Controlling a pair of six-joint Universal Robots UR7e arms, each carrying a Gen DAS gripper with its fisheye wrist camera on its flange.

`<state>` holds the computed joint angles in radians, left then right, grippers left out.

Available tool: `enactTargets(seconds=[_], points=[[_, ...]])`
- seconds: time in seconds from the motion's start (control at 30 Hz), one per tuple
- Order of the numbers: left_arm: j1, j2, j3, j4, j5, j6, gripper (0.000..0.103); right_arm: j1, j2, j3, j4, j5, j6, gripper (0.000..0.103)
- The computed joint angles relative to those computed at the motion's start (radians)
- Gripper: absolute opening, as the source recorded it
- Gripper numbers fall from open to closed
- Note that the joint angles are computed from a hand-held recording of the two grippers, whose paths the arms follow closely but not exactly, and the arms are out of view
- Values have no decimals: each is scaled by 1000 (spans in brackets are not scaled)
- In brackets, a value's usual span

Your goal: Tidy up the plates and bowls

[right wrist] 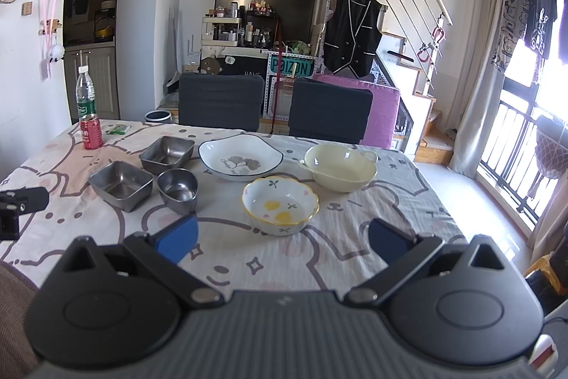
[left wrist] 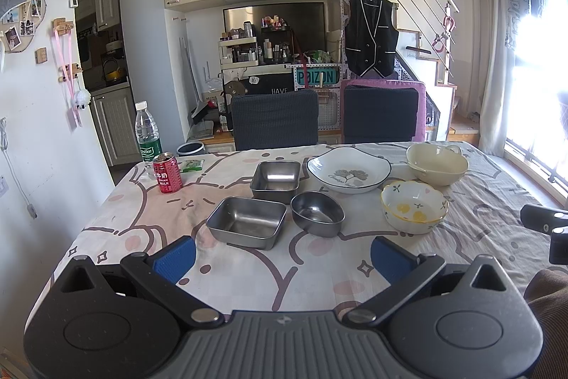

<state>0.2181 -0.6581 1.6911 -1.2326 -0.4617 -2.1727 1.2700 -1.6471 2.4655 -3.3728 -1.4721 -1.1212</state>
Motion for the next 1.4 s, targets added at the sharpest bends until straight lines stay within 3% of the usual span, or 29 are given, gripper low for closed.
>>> enactTargets(seconds=[0.8,0.9,1.0,1.1,1.23,1.4], points=[[-1,6,-4,-18,1,12,103,5,-12,-4,17,-10,-16,103],[1,6,-14,-6,-8,12,103,8,16,6,-27,-21,-32,103],[8,-5,-11,-33,-17,41,103,2,11,-5,19,-12,-25,103],[24,-24,14,-111,13,111,103,5,-12,-37,129,0,-21,103],[61,-48,21,-191,72,197,103,19,25,-93,181,16,-30,103],[121,-37,-73,-74,177,171,103,53,122,-203,213,16,8,103]])
